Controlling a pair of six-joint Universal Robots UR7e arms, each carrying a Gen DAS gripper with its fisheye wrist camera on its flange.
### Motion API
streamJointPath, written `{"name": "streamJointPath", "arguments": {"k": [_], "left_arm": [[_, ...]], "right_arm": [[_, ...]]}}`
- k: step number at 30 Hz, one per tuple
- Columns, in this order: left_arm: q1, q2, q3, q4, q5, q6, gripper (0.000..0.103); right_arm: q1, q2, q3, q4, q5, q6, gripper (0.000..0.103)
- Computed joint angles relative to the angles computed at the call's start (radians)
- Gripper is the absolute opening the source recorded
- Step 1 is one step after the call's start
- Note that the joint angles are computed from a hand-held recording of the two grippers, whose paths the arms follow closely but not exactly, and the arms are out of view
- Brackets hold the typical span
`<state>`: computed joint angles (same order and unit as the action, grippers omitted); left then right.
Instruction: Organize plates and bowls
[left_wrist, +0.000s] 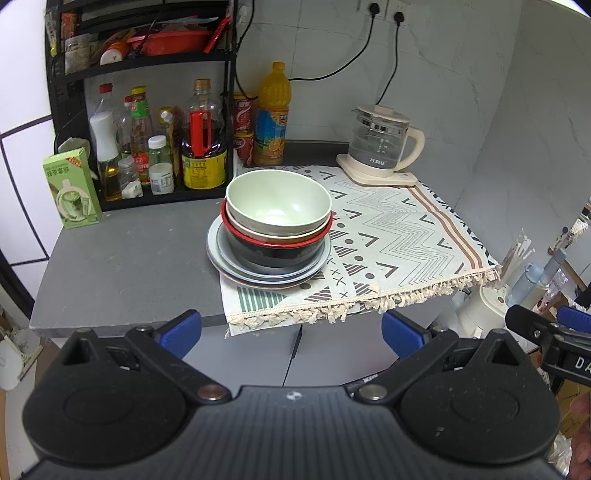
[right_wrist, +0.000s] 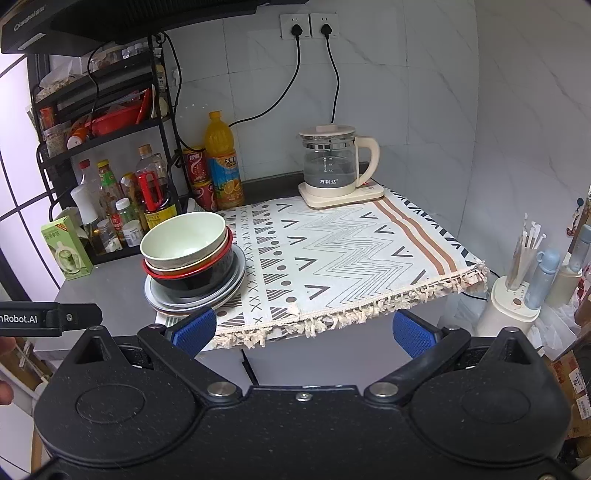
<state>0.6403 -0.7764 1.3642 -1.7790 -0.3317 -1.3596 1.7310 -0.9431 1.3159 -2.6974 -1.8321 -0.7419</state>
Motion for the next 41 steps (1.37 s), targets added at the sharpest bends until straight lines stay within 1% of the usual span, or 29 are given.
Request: {"name": "streamJointPath", "arguments": {"k": [2,5,14,30,33,38,41], "left_arm": [[-0.001,0.004,-0.005,0.011,0.0,-0.002,0.103],[-0.003,0.005,0.0,-0.007,-0.001,0.007,0.103],[-0.008,0.003,0.001,0.025,-0.003,-0.026,0.103],[-0.01,0.006,0.014,0.004,0.012,-0.001,0.103],[-0.009,0.005,0.012,0.026,0.014,-0.022,0.103],[-0.004,0.008,0.01,0.022,0.007,-0.014,0.103],[0.009,0.015,0.007,-0.032,-0.008,0.038,0.103]], "right_arm": [[0.0,0.001,-0.001,0.001,-0.002,0.001,0.103],[-0.001,-0.001,0.003,-0.001,-0.004,0.001,0.103],[-0.004,-0.006,0.005,0.003,-0.003,0.004,0.103],[-0.004,-0.005,0.001,0.006,-0.013,0.0,0.103],[-0.003,-0.003,0.001,0.006,-0.016,0.0,0.103],[-0.005,0.0,0.001,0.011,-0.021,-0.001,0.103],[-0.006,0.003,-0.003,0.016,-0.027,0.005,0.103]]}}
